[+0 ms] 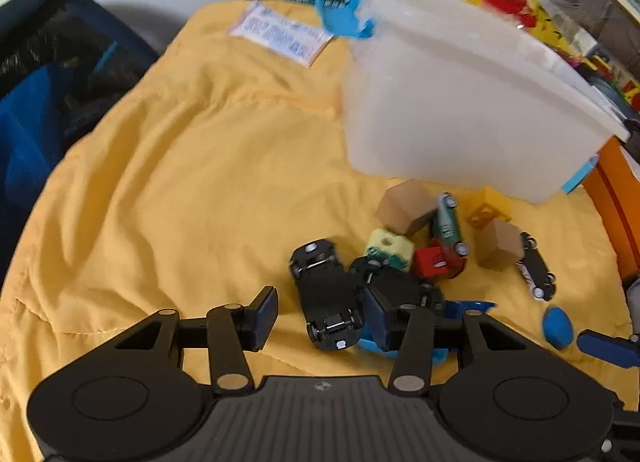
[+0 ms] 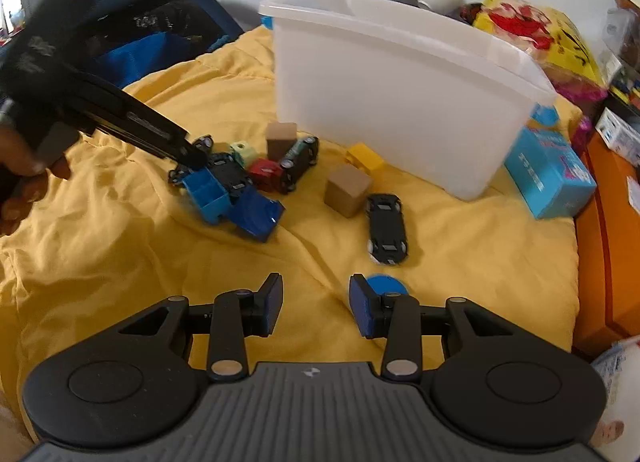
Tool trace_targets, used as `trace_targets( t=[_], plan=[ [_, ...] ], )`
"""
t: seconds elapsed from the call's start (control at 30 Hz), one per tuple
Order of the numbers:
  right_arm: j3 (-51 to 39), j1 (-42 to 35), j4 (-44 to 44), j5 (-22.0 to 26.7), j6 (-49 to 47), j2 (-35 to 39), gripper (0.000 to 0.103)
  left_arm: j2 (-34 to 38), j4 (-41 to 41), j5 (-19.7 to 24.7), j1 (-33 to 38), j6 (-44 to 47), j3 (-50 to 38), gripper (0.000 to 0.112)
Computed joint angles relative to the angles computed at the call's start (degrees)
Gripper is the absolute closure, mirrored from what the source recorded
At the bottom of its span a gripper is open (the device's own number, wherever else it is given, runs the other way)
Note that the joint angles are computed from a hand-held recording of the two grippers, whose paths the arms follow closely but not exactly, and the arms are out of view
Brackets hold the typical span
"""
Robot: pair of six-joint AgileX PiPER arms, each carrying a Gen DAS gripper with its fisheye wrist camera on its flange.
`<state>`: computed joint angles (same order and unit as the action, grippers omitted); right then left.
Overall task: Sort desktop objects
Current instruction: 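Grasp a black toy car with the left gripper while the right gripper grasps a green car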
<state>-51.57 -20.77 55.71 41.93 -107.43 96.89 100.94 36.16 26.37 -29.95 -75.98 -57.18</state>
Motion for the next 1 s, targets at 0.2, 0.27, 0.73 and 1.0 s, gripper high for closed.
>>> trace_targets(
  t=[0.2,0.27,0.73,1.0],
  plan=[
    [0.66,4.63,3.03,-1.56,-2.19,-1.22,0.062,-0.56,-6.62,-6.55,2.84,9.18,2.57,0.079],
    [-0.22,6.63,3.98,-1.57,-2.17,-1.03,0.062,-2.42,-8.02,-6.90,2.28,11.02,4.48,0.079],
    [-9.42,22.15,-4.85,-6.93,6.75,9.82,0.070,-13.85,4.08,3.13,-11.04,-3.67,14.10,0.079],
    [-6.20,16.43,-1.98,-2.62,1.24,5.05,0.088,-13.60,5.29,4.52,-15.23,-6.50,12.77,0.079]
  ],
)
